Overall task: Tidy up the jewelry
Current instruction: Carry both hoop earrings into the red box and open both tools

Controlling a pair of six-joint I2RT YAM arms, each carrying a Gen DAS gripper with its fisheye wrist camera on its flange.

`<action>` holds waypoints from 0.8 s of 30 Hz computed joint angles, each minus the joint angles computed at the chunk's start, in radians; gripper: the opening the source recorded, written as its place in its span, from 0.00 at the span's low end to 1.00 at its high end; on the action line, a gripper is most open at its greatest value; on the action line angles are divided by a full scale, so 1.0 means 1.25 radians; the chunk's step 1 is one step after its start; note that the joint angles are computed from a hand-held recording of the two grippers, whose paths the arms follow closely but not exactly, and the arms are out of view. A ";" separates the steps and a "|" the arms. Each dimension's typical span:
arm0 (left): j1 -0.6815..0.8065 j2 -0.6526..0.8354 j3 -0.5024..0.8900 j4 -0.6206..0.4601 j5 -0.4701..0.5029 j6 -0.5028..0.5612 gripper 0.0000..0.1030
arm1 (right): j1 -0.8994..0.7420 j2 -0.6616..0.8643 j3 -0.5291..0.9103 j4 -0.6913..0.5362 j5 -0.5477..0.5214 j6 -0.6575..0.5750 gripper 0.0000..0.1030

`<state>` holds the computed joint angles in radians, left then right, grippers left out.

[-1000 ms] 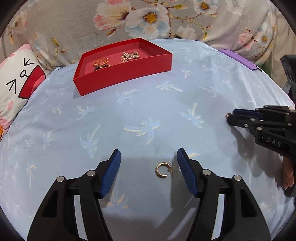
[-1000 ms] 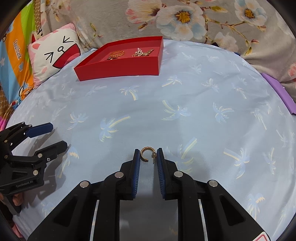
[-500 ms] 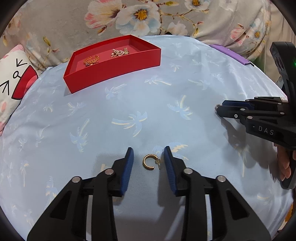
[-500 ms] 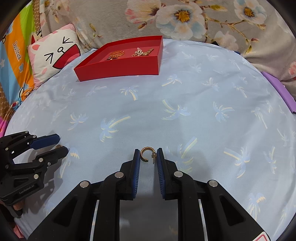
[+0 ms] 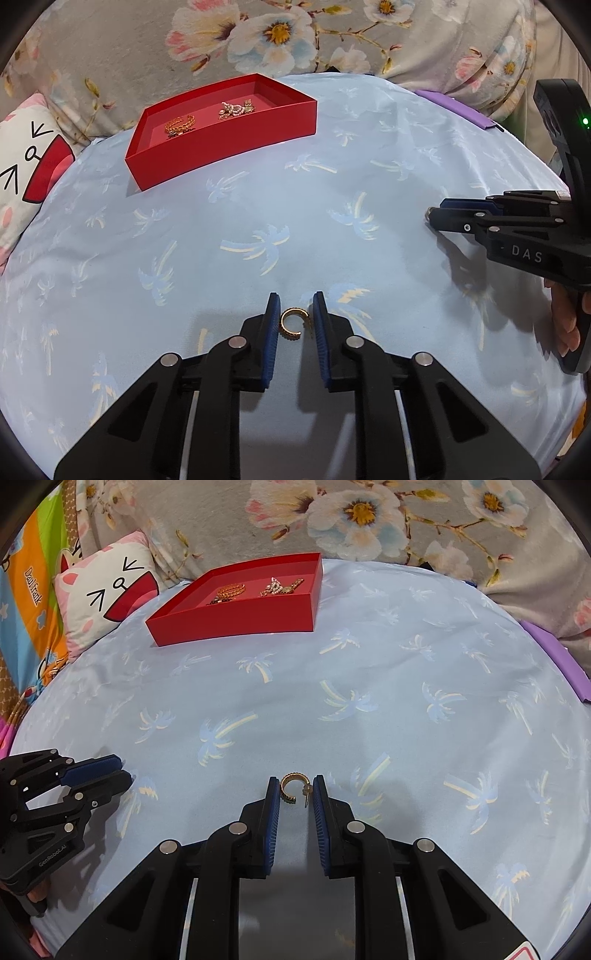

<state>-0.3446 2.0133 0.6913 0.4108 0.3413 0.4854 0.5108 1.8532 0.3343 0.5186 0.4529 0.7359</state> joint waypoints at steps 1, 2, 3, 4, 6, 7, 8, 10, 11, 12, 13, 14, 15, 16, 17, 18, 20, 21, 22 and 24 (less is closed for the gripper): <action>0.001 0.000 0.002 -0.003 0.001 -0.002 0.17 | 0.000 -0.004 -0.004 0.005 0.000 0.001 0.16; 0.001 0.001 0.002 -0.003 0.001 -0.004 0.17 | 0.000 -0.007 -0.007 0.008 -0.001 0.001 0.16; 0.002 0.000 0.002 -0.003 0.000 -0.006 0.17 | -0.003 -0.011 -0.010 0.011 -0.002 -0.001 0.16; 0.003 0.001 0.003 -0.002 -0.001 -0.008 0.17 | -0.003 -0.014 -0.012 0.013 -0.001 -0.002 0.16; 0.004 0.002 0.008 -0.007 0.001 -0.010 0.17 | -0.001 -0.020 -0.016 0.016 0.002 0.001 0.16; 0.005 0.002 0.009 -0.008 0.000 -0.012 0.17 | 0.000 -0.024 -0.017 0.017 0.004 0.001 0.16; 0.006 0.001 0.011 -0.011 0.001 -0.015 0.17 | 0.004 -0.029 -0.018 0.015 0.007 0.001 0.16; 0.009 -0.002 0.021 -0.023 0.004 -0.023 0.17 | 0.003 -0.038 -0.022 0.019 0.004 -0.005 0.16; 0.009 -0.003 0.027 -0.027 0.003 -0.027 0.17 | 0.003 -0.046 -0.023 0.020 0.003 -0.007 0.16; 0.010 -0.004 0.033 -0.030 -0.001 -0.031 0.17 | 0.003 -0.057 -0.026 0.021 0.002 -0.012 0.16; 0.010 -0.004 0.042 -0.034 -0.007 -0.037 0.17 | 0.004 -0.065 -0.025 0.021 0.002 -0.015 0.16; 0.011 -0.005 0.052 -0.041 -0.012 -0.042 0.17 | 0.001 -0.075 -0.026 0.019 0.001 -0.019 0.16; 0.012 -0.006 0.061 -0.045 -0.018 -0.049 0.17 | -0.001 -0.082 -0.023 0.014 0.000 -0.022 0.16; 0.012 -0.007 0.070 -0.049 -0.023 -0.052 0.17 | -0.006 -0.089 -0.020 0.008 -0.005 -0.026 0.16; 0.013 -0.009 0.077 -0.050 -0.029 -0.056 0.17 | -0.010 -0.093 -0.017 0.005 -0.011 -0.031 0.16; 0.015 -0.010 0.083 -0.052 -0.033 -0.058 0.17 | -0.012 -0.095 -0.014 0.003 -0.015 -0.034 0.16; 0.017 -0.010 0.107 -0.067 -0.041 -0.064 0.17 | -0.015 -0.104 -0.008 -0.010 -0.020 -0.040 0.16; 0.017 -0.009 0.117 -0.074 -0.046 -0.066 0.17 | -0.016 -0.108 -0.004 -0.017 -0.022 -0.043 0.16; 0.017 -0.009 0.125 -0.077 -0.051 -0.066 0.17 | -0.018 -0.113 0.000 -0.026 -0.022 -0.047 0.16; 0.014 -0.005 0.143 -0.081 -0.068 -0.067 0.17 | -0.025 -0.126 0.011 -0.046 -0.030 -0.059 0.16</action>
<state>-0.3266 2.0073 0.8695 0.3096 0.2568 0.4017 0.4796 1.6953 0.3475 0.4612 0.4155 0.6624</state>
